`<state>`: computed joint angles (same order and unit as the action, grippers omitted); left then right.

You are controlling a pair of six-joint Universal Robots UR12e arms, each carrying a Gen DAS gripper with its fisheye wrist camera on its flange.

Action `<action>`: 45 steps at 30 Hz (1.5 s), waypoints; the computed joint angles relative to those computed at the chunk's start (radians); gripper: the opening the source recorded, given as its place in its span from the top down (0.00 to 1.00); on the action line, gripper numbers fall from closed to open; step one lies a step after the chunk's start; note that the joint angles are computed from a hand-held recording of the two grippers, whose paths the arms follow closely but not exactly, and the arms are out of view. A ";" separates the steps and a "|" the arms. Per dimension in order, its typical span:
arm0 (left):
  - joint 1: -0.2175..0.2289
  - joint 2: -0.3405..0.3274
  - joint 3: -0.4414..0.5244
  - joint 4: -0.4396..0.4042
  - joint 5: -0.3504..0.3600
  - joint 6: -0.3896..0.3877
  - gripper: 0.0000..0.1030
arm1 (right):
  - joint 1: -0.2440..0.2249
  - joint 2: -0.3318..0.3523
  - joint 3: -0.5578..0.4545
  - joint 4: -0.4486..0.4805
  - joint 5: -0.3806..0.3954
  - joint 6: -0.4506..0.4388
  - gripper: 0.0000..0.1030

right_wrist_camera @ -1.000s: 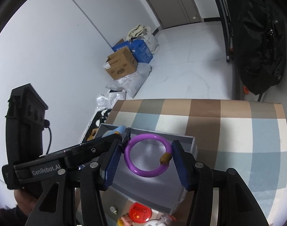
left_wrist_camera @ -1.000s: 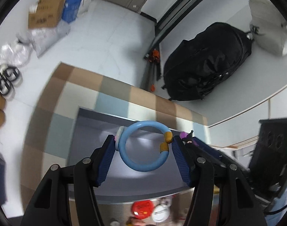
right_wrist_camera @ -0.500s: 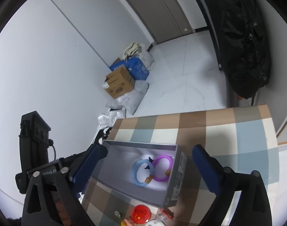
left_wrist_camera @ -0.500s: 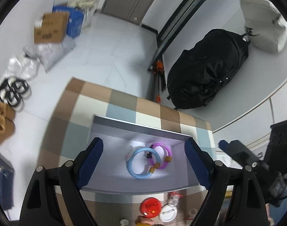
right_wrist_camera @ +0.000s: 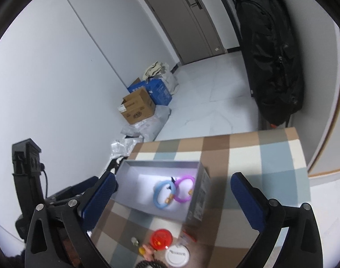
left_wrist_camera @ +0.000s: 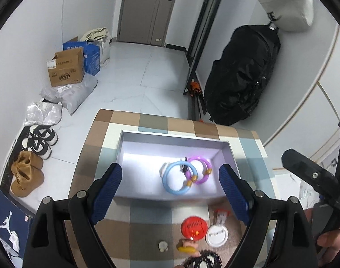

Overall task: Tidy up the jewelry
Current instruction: 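Withdraw both grippers from the box toward the remaining trinkets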

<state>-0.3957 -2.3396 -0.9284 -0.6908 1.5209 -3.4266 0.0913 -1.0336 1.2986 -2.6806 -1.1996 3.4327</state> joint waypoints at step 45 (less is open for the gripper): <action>0.027 0.054 -0.142 -0.115 -0.169 -0.005 0.27 | 0.019 -0.071 0.107 0.020 -0.001 -0.049 0.00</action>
<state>-0.3685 -2.2851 -1.0705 -0.8055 1.3522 -3.4318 0.1099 -1.1044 1.4051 -2.6601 -1.2011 3.3833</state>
